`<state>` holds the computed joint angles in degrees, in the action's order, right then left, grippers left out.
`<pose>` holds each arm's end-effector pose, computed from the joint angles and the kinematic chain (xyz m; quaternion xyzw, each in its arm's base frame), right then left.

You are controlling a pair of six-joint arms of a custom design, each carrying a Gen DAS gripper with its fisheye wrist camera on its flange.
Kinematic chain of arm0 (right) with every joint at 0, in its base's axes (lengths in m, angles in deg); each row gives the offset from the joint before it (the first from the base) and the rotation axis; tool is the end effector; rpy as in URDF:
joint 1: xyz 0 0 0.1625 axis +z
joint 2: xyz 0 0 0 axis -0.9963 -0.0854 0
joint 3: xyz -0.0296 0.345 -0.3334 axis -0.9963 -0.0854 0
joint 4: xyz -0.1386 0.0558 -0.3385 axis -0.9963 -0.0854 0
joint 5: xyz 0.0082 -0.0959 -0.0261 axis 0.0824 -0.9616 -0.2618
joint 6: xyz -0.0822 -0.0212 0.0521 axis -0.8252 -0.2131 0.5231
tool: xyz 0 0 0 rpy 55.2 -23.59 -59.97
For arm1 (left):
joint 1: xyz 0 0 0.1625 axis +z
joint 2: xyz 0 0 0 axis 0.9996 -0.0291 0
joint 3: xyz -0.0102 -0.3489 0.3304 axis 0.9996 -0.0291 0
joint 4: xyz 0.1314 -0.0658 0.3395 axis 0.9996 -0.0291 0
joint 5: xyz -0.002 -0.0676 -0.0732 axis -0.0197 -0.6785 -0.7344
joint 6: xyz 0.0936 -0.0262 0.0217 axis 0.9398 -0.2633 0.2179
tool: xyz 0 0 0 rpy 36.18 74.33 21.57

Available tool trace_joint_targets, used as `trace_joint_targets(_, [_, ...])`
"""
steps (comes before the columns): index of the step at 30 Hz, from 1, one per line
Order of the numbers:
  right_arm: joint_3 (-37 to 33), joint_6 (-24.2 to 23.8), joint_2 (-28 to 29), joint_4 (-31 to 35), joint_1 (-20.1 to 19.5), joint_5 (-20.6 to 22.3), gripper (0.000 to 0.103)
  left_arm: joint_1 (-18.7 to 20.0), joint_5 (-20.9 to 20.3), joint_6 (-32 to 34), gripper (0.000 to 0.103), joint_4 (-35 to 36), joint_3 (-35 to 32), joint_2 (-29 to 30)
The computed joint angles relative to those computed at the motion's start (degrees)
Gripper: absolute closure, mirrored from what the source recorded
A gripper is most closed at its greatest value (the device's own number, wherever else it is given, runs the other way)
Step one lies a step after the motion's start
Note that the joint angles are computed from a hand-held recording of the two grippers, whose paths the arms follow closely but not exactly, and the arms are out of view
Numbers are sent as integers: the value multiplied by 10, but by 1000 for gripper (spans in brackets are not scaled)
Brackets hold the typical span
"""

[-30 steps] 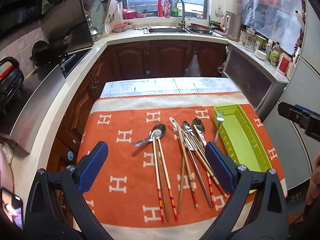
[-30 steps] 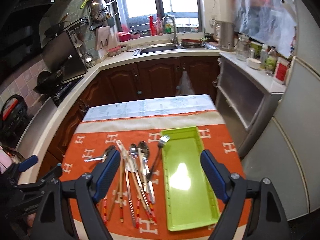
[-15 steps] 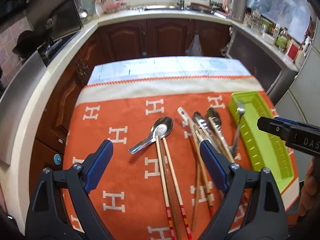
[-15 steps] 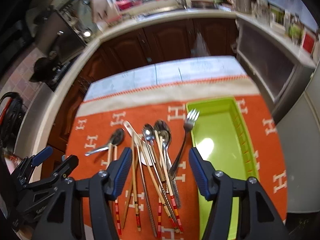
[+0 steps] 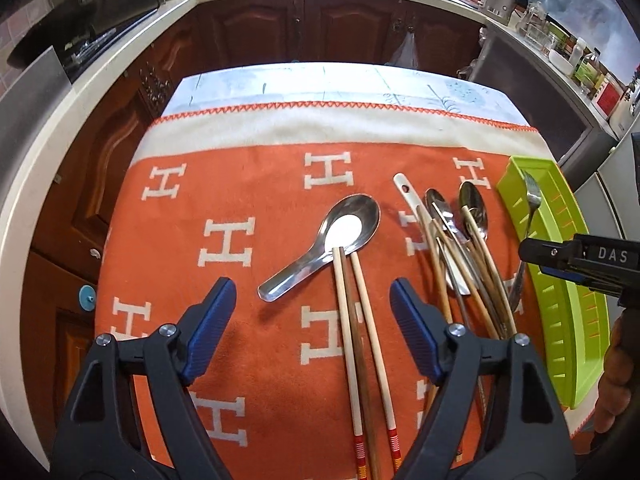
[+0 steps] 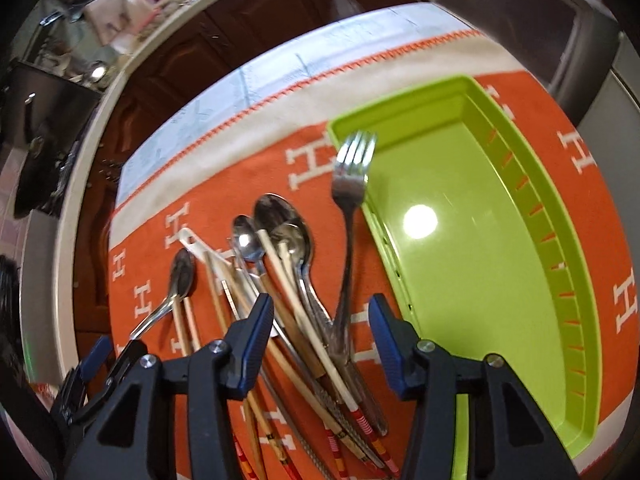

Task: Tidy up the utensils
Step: 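Lower the right gripper onto the silver fork and close on it, then carry the fork into the green tray and open the right gripper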

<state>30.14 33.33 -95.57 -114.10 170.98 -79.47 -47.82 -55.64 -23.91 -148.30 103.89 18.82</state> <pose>0.0412 -0.7589 0.3962 0.0318 -0.9729 0.0997 0.2064 -0.4393 -0.6553 0.0346 -0.0224 0.8824 -0.2726 0.3829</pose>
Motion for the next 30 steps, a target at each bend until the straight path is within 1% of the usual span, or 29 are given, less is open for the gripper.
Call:
trace_joint_targets(5, [3,17,11,-19,5,-15,54,4,-9,0,26,-8,4,1])
trace_joint_targets(8, [3,26,21,-36,7,-35,58,5,-11,2,26,-18,9,0])
trace_joint_targets(12, [4,29,32,-60,11,-63,81,5,-10,5,26,-22,12,-2])
trace_joint_targets(13, [6,28,34,-68,12,-71,85,5,-9,6,26,-22,13,-2])
trace_joint_targets(15, [12,27,36,-85,14,-84,96,4,-8,5,26,-24,15,-3])
trace_joint_targets(19, [25,10,30,-117,9,-72,97,4,-8,5,26,-22,15,-3])
trace_joint_targets(22, [33,0,23,-127,7,-63,97,3,-7,1,26,-19,16,-4])
trace_joint_targets(25, [43,-14,12,-139,5,-46,97,0,-5,-3,26,-13,17,-5])
trace_joint_targets(30, [56,-42,-11,-144,1,-3,97,-7,-1,-12,26,-4,19,-7])
